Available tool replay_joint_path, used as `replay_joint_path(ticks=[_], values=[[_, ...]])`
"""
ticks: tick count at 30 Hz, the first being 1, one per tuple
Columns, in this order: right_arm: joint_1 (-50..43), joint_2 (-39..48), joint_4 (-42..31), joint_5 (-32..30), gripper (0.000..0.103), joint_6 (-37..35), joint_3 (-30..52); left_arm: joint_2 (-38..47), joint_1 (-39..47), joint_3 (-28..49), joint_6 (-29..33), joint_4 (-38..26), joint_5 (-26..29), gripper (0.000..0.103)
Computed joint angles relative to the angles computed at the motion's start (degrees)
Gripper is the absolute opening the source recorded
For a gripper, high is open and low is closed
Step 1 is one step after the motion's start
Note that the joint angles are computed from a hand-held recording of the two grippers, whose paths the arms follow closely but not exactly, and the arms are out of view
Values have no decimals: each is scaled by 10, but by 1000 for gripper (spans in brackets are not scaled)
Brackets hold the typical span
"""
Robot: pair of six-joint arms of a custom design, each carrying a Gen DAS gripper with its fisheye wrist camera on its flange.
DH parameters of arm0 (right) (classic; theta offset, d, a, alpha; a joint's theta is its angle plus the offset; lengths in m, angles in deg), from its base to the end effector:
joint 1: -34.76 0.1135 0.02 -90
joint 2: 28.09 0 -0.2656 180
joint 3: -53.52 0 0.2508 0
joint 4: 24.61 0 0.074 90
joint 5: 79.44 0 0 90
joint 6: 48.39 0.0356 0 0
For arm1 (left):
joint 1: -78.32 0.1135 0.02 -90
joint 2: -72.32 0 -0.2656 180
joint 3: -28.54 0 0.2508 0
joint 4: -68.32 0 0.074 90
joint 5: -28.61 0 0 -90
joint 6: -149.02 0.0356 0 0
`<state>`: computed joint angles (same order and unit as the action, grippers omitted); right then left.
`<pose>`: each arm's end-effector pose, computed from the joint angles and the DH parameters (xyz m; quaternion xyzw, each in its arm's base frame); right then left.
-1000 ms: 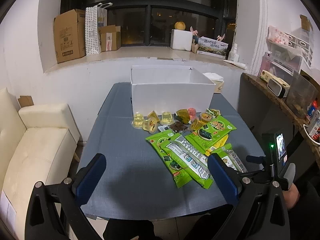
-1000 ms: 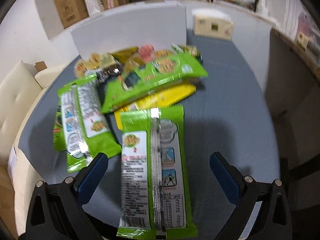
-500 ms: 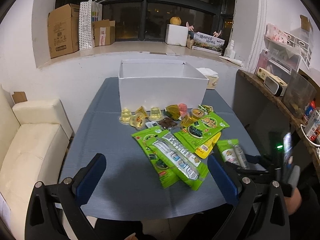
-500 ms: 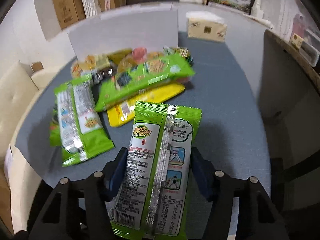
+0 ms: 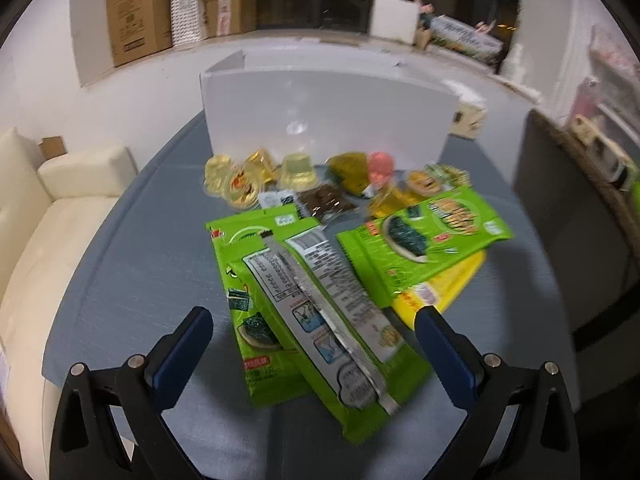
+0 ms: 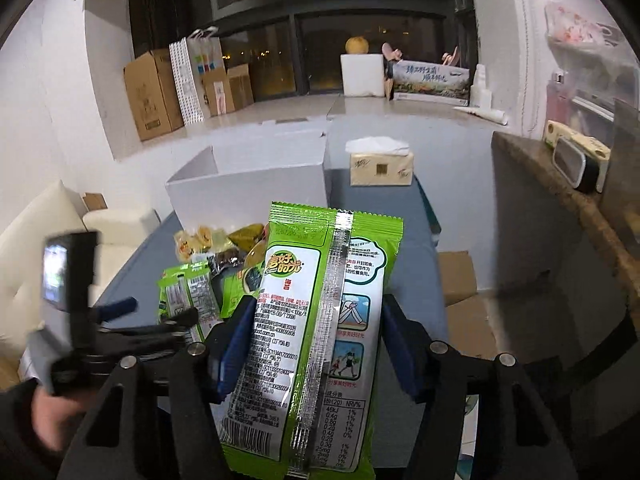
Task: Organize snacks
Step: 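Grasp a green stick-snack packet with the right gripper while the left grasps another, then carry both green packets into the white box and open both grippers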
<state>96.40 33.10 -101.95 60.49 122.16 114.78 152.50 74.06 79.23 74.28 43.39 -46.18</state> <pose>0.1020 0.1315 0.2520 0.1942 0.8811 -0.0408 0.4294 0.2547 -0.0283 0.1636 0.1998 0.9233 -0.0964 0.3135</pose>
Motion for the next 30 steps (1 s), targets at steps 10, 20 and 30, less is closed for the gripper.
replay_joint_path(ticks=[10, 20, 30], values=[[-1, -43, 5, -7, 66, 5, -36, 70, -83, -24, -41, 104, -123, 70], [-7, -49, 40, -9, 66, -25, -46, 39, -19, -1, -4, 34, -2, 18], [-60, -18, 164, -33, 66, -152, -37, -20, 93, 83, 104, -125, 154, 17]])
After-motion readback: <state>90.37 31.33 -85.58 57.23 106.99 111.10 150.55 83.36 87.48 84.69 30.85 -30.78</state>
